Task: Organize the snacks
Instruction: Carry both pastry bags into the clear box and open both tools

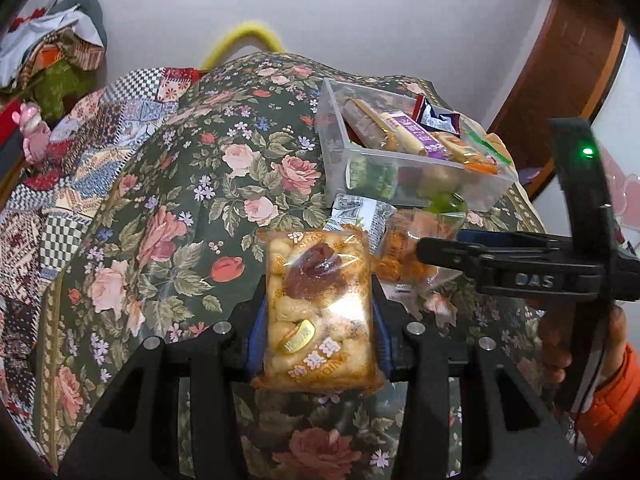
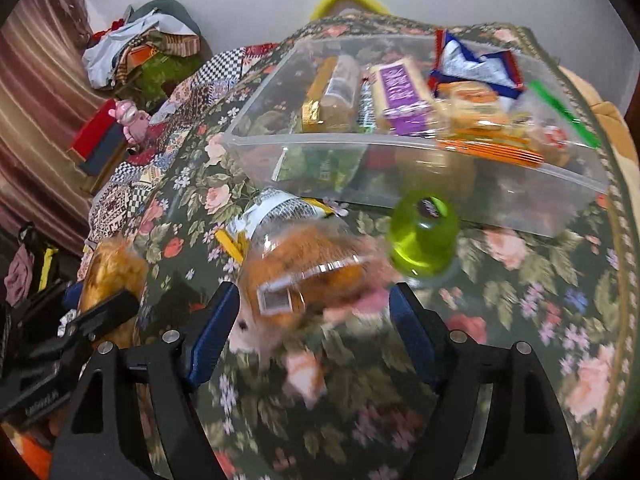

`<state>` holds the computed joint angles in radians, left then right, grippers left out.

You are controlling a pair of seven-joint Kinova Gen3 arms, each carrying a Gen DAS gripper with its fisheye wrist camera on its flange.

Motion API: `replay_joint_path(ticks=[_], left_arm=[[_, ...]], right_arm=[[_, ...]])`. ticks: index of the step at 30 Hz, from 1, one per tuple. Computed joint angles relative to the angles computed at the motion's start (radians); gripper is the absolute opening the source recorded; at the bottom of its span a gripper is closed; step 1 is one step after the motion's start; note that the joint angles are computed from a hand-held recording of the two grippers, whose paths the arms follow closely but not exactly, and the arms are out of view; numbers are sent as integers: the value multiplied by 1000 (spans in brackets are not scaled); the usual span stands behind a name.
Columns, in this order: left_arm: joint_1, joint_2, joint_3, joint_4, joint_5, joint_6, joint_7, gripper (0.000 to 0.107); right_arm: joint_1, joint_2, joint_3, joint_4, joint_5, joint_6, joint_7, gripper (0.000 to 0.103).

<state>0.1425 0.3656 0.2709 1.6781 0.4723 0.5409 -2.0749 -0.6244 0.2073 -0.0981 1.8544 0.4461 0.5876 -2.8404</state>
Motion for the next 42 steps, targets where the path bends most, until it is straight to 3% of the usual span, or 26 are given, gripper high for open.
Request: replay_joint_path(ticks=[5,8,10,19,26,34,42], left_arm=[[-8,29,9,-19,20,5,-9,44],[-7,35,10,-26,22,2,-6,44],[-9,34,12,-26,24,0,-4,44],[3,15,16,-36,20,-2,8,44],[32,2,10,-78,18,5,39,44],[83,44,8,-198,-17,36,100,44],[177,141,-25,-393,-133,92,211,44]], right_arm=[[44,30,-2,-10,-85,-57,79,75],[18,44,17,-27,-65,-40,81,74],[11,44,15,-32,-56,-36,91,64],[-51,-36,16,24,87,23,-37,49],[-27,-140,-51,72,222,88,-168,49],[52,-212,-119,81,330,158,-242,49],[138,-220,-116,60,379,150,-220,49]])
